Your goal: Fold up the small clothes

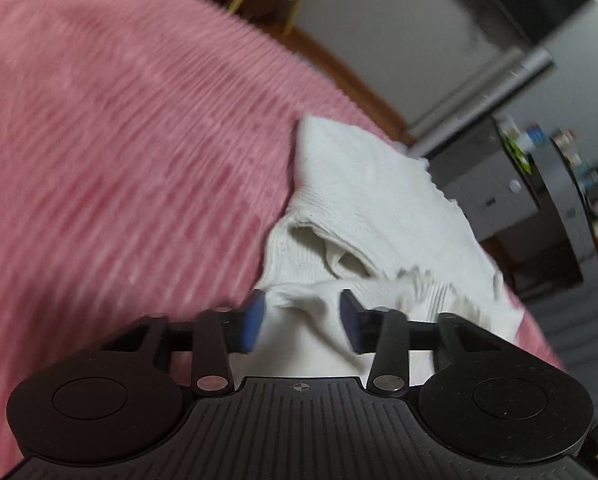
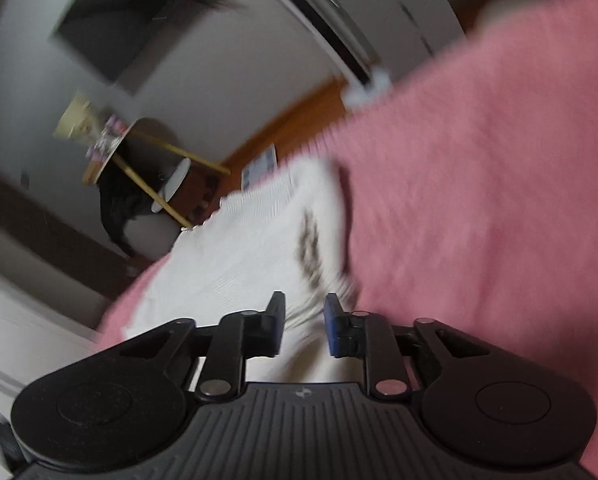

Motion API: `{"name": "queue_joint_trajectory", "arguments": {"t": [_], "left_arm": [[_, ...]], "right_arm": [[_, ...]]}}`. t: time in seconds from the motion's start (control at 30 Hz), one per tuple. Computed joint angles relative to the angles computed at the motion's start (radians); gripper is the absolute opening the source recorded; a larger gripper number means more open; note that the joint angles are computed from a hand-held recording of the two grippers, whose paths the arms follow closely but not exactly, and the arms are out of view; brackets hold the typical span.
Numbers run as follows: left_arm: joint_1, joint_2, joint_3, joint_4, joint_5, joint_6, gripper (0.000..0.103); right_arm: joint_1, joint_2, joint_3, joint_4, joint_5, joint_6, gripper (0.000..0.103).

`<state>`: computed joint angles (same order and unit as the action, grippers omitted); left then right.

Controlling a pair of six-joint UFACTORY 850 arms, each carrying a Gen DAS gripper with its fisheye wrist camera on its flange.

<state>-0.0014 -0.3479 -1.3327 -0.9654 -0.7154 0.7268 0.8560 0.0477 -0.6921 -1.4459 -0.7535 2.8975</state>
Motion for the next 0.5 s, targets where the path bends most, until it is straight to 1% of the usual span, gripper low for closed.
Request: {"name": "queue_joint_trajectory", "arguments": {"t": [0.07,0.13,0.17,0.2,0.23,0.27,0.3,0.37,0.4,0.43,0.5], "left_arm": [[0.005,0.045,0.062,-0.041,0.051,0.165,0.055],[0.008,0.091,0.124,-0.095,0.098,0.329,0.057],[0.010,0.110,0.151,-0.133,0.108,0.405,0.060],[0.014,0.121,0.169,-0.162,0.100,0.460,0.064],[0.014,0.122,0.174,-0.173,0.090,0.488,0.066],[0.012,0.128,0.185,-0.175,0.088,0.507,0.069],[0.006,0.137,0.197,-0.175,0.106,0.526,0.071],[-0.018,0.156,0.221,-0.163,0.170,0.576,0.073],[-0.028,0.162,0.233,-0.165,0.197,0.614,0.076],[-0.037,0.168,0.241,-0.171,0.214,0.655,0.078],[-0.052,0.176,0.256,-0.196,0.227,0.757,0.082]], "right_arm": [[0.048,-0.020,-0.016,0.046,-0.077,-0.209,0.028],[0.088,-0.052,-0.046,0.092,-0.122,-0.419,0.028],[0.107,-0.066,-0.064,0.109,-0.136,-0.523,0.031],[0.121,-0.087,-0.079,0.094,-0.145,-0.586,0.039],[0.134,-0.098,-0.088,0.074,-0.147,-0.637,0.043],[0.146,-0.123,-0.107,0.062,-0.160,-0.677,0.052],[0.153,-0.155,-0.131,0.056,-0.179,-0.724,0.054],[0.155,-0.211,-0.180,0.064,-0.194,-0.826,0.055],[0.155,-0.237,-0.205,0.082,-0.207,-0.873,0.055],[0.151,-0.260,-0.225,0.097,-0.217,-0.918,0.055],[0.157,-0.289,-0.236,0.106,-0.253,-0.951,0.055]]}}
